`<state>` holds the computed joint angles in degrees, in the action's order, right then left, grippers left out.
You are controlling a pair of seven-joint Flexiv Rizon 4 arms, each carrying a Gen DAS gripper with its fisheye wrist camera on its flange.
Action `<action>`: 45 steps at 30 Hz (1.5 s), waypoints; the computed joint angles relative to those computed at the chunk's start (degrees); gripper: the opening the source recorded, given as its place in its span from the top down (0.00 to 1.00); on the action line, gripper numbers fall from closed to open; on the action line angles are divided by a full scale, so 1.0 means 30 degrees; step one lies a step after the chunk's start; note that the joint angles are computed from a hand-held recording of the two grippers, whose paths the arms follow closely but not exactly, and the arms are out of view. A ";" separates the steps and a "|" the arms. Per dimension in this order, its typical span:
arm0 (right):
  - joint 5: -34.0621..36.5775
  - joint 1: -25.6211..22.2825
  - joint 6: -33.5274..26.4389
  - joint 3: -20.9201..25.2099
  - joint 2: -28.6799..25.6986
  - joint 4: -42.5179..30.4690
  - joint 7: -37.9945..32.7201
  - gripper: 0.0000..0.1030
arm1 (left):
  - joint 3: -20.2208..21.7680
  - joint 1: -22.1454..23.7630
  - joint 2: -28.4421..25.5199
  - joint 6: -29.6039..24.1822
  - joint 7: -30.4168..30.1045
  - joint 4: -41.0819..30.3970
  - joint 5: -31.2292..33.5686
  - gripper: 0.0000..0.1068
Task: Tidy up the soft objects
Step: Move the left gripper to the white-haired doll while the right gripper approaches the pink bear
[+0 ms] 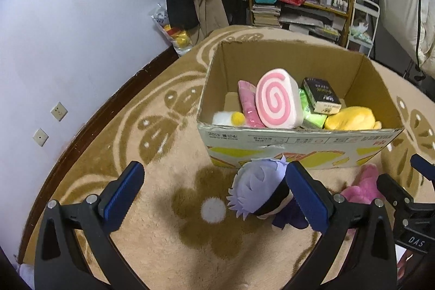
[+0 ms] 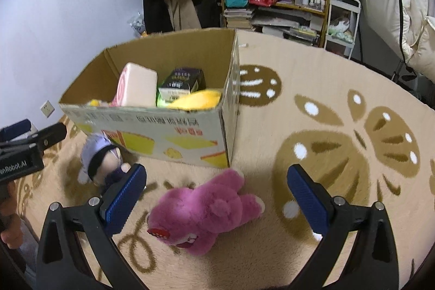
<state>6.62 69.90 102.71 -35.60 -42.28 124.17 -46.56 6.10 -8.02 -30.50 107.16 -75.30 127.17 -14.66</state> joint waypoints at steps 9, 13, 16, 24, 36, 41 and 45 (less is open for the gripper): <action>-0.0414 -0.1331 -0.0328 0.1281 -0.0357 -0.0587 0.0441 0.00 | 0.0754 -0.0950 -0.0961 -0.1029 0.0060 -0.0907 -0.0337 0.04; -0.0747 -0.1912 -0.0505 0.1834 -0.0450 -0.0792 0.0670 0.00 | 0.0813 -0.1094 -0.1237 -0.1460 -0.0046 -0.1234 -0.0294 0.04; -0.1078 -0.2295 -0.0711 0.2207 -0.0540 -0.0972 0.0848 0.00 | 0.0943 -0.1252 -0.1471 -0.1782 -0.0129 -0.1494 -0.0199 0.04; -0.1680 -0.3070 -0.0772 0.2898 -0.0770 -0.1399 0.1215 0.00 | 0.1023 -0.1407 -0.1868 -0.2362 -0.0401 -0.1962 0.0210 0.04; -0.2512 -0.4062 -0.1054 0.3881 -0.1123 -0.1897 0.1525 0.00 | 0.0935 -0.1311 -0.2223 -0.3855 -0.0929 -0.2738 0.0955 0.04; -0.2448 -0.4499 -0.0820 0.4303 -0.1113 -0.1862 0.1655 0.00 | 0.0458 -0.0767 -0.2334 -0.4080 -0.1140 -0.2798 0.1274 0.04; -0.2412 -0.4602 -0.0724 0.4366 -0.1188 -0.1879 0.1587 0.00 | 0.0665 -0.0939 -0.2520 -0.4361 -0.1238 -0.2988 0.1567 0.04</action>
<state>-0.62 56.09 100.53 -22.51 -45.85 118.53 -41.80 8.09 -10.84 -38.06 94.07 -79.01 118.21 -9.96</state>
